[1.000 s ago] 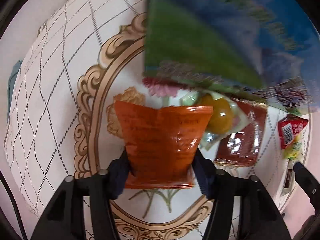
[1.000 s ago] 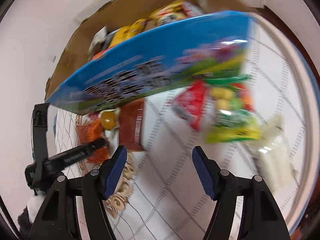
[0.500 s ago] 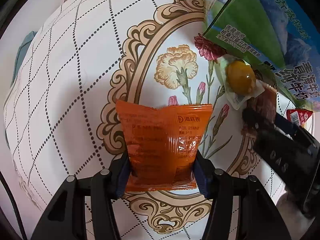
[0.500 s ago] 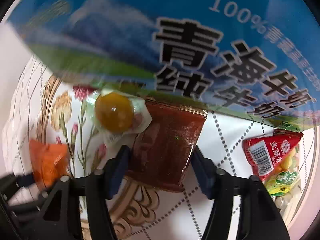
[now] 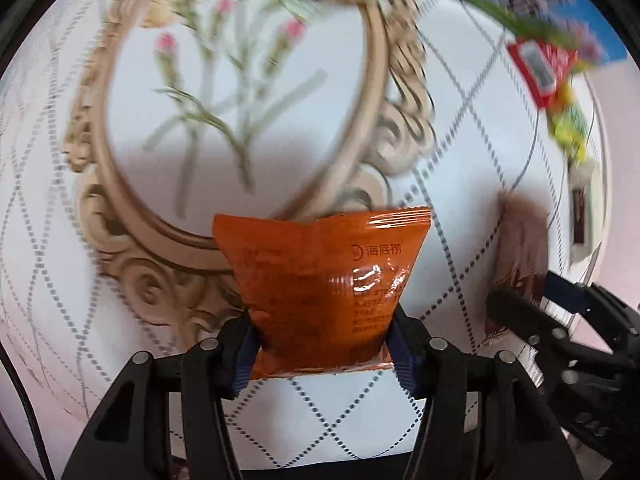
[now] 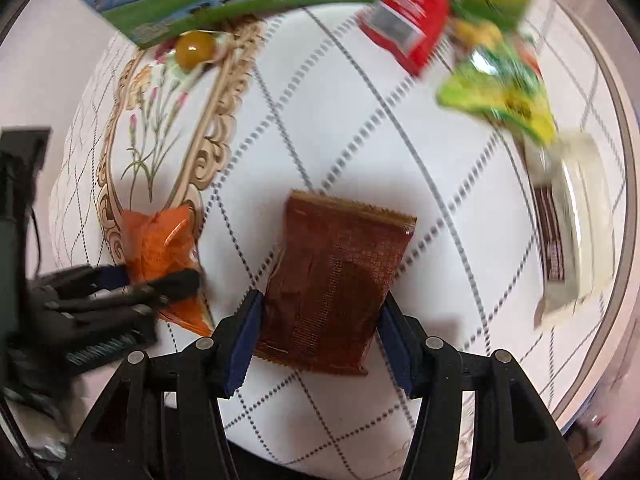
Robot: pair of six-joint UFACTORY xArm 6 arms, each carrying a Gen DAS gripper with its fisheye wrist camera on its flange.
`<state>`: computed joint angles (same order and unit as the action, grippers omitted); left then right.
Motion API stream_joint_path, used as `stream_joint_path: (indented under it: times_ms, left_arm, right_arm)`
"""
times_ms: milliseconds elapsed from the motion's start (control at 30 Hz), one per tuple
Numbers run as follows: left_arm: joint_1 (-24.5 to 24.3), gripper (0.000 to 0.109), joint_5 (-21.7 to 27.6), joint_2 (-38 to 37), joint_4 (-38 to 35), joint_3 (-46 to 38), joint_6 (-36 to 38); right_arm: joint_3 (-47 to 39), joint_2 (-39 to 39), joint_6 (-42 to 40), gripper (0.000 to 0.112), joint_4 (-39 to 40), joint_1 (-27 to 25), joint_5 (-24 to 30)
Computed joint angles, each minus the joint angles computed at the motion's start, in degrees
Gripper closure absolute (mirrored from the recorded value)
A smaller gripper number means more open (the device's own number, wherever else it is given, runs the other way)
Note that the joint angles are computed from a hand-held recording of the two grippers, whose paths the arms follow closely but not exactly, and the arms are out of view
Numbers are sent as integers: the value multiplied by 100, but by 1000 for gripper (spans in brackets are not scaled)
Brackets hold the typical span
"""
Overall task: Organize snacks
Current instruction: 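Grasp the orange bag with left tool while right grasps brown sausage packet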
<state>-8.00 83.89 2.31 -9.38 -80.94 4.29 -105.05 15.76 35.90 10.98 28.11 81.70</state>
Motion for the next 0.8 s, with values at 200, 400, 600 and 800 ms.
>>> stream_joint_path:
  times_ms: [200,400,600,800]
  left_arm:
    - [-164,47,-209,33,88,185,-148]
    - [-50,47,-318,-110,-25,341,-164]
    - [193,47,-11,111,-409,-37,-298]
    - [303,47,136,284,-515,-271,-389]
  right_arm:
    - [86,-36,326,51,-168,-128,-156]
    - [313,28,756,51,-53,-21,-593]
    - [442,-93,924,47,94,-112,-773]
    - [99,162,1004,48,-348,-7,-664]
